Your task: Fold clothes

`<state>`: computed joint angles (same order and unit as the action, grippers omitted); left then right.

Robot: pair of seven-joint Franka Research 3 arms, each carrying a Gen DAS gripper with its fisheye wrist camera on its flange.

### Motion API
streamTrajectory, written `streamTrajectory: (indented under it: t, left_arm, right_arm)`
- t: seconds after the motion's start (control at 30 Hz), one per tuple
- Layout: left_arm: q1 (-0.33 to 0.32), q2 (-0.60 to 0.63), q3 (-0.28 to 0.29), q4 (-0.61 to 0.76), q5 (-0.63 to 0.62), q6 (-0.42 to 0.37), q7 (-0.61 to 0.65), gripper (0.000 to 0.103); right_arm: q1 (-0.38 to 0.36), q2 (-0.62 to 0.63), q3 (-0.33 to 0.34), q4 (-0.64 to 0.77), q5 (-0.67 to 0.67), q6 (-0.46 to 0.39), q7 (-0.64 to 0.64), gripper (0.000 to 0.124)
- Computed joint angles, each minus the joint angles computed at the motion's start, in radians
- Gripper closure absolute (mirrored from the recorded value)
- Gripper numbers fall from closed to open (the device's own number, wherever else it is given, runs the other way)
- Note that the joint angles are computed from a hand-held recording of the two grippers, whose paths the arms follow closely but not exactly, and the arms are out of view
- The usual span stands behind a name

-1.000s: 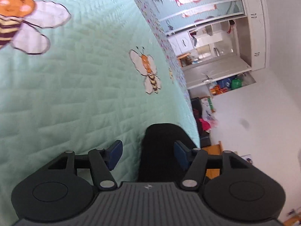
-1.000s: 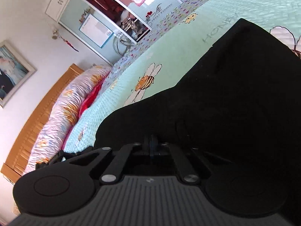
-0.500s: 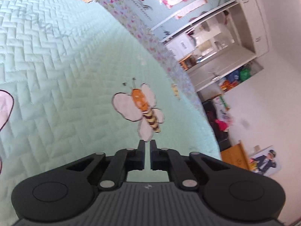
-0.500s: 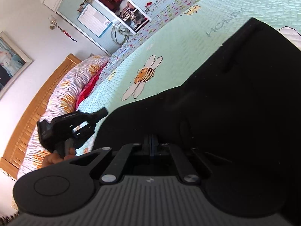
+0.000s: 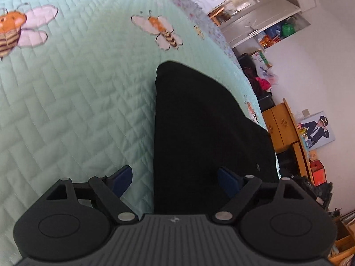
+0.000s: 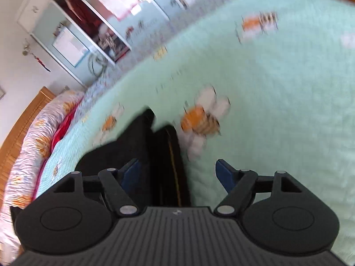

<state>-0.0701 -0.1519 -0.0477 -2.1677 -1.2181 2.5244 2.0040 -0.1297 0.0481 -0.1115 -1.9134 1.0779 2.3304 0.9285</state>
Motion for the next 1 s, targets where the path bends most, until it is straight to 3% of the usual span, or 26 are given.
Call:
streamTrajectory:
  t: [0.07,0.17,0.3,0.5,0.53,0.57,0.67,0.73,0.8,0.9,1.0]
  left_arm:
    - [-0.002,0.031,0.000,0.027,-0.024,-0.026,-0.008,0.011]
    - [0.010,0.058,-0.004,0.044,-0.078,-0.056,-0.013,0.009]
    - [0.029,0.086,-0.008,0.062,-0.204,-0.112,0.061,0.000]
    - [0.034,0.149,-0.054,0.137,-0.142,-0.144,0.115,0.002]
    - [0.037,0.157,-0.058,0.147,-0.137,-0.153,0.118,0.015]
    - [0.039,0.156,-0.062,0.148,-0.119,-0.155,0.114,0.042]
    - [0.053,0.149,-0.059,0.145,-0.114,-0.156,0.098,0.064]
    - [0.067,0.133,-0.048,0.138,-0.141,-0.183,0.125,0.068]
    - [0.078,0.099,-0.035,0.130,-0.133,-0.212,0.138,0.069]
    - [0.089,0.035,-0.009,0.099,-0.088,-0.244,0.156,0.069]
    - [0.087,0.012,0.000,0.043,-0.012,-0.194,0.095,0.069]
  right_arm:
    - [-0.027,0.057,-0.010,0.042,0.041,-0.144,0.001,0.047]
    - [-0.052,0.127,0.009,0.108,0.077,-0.253,0.020,0.043]
    - [-0.092,0.219,0.039,0.205,0.146,-0.341,0.057,0.038]
    - [-0.111,0.296,0.087,0.330,0.086,-0.429,0.029,0.035]
    - [-0.109,0.291,0.091,0.328,0.071,-0.432,0.025,0.039]
    - [-0.106,0.286,0.094,0.326,0.057,-0.435,0.022,0.045]
    - [-0.094,0.237,0.101,0.273,0.074,-0.413,0.033,0.058]
    - [-0.089,0.193,0.102,0.225,0.125,-0.418,0.031,0.061]
    - [-0.076,0.145,0.097,0.177,0.171,-0.424,0.032,0.072]
    - [-0.035,0.104,0.086,0.125,0.172,-0.404,0.063,0.076]
    - [-0.011,0.106,0.072,0.086,0.192,-0.388,0.082,0.078]
